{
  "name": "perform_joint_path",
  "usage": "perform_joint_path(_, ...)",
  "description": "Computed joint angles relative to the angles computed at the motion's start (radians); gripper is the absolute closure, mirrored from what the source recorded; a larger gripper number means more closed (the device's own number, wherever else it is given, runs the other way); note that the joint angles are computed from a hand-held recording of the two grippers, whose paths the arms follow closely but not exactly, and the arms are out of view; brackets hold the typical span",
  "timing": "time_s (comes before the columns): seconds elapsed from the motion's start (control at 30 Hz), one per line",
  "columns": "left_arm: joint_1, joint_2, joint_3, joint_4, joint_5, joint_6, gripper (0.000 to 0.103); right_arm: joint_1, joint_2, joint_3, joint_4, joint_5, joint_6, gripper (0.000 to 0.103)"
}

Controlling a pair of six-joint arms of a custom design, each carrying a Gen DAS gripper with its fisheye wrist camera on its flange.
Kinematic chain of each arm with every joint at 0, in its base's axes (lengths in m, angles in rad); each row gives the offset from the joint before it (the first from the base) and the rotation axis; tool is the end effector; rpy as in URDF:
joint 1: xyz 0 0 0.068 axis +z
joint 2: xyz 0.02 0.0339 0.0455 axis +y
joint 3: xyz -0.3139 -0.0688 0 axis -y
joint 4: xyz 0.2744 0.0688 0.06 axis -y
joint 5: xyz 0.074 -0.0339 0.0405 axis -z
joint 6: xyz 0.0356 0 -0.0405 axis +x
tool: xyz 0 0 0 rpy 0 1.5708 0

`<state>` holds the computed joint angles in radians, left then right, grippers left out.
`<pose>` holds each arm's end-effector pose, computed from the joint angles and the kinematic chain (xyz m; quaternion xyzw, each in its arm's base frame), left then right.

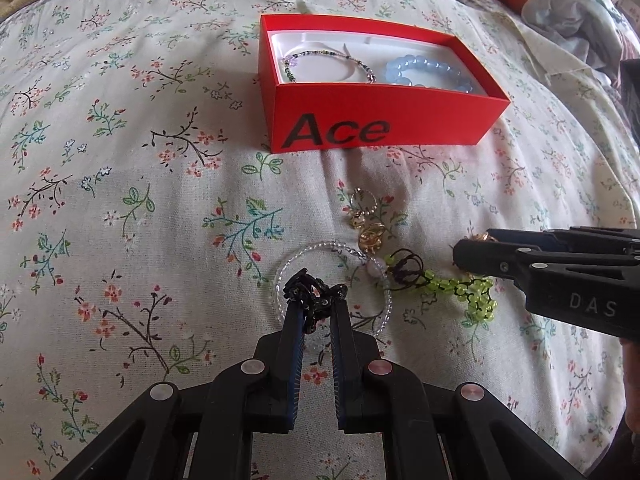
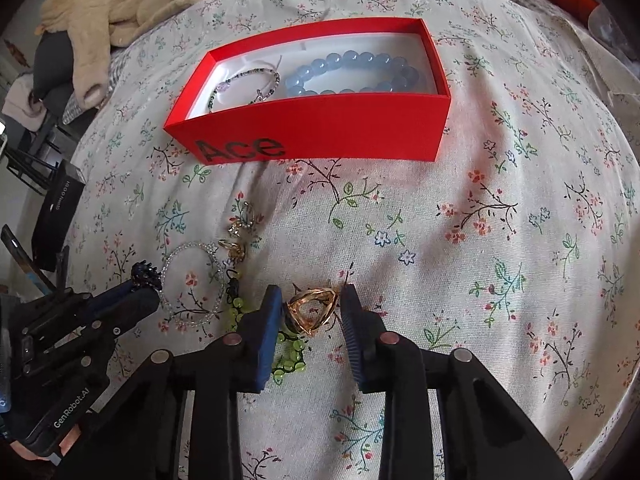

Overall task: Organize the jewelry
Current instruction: 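Grasp the black hair clip with the left tool while the right grasps the gold triangle ring, then carry the clip and ring into the box and open the left tool over the wire bracelet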

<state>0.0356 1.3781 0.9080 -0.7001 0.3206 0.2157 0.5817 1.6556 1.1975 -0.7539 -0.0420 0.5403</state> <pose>0.2740 -0.0015 0.2515 0.1186 0.9607 -0.1306 0.2145 0.2981 0.1978 0.2561 -0.0241 0.9834 0.1124 0.1401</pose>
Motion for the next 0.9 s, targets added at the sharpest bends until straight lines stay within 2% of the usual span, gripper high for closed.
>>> perform_joint_path(0.6,-0.005,-0.019,0.032,0.002,-0.010,-0.017,0.095,-0.013,-0.083,0.009,-0.020,0.023,-0.002,0.074)
perform_joint_path(0.9,-0.004,-0.025,0.092,0.029,0.003,-0.082,0.095,-0.051,-0.096,0.071,-0.023,0.040,0.000,0.074)
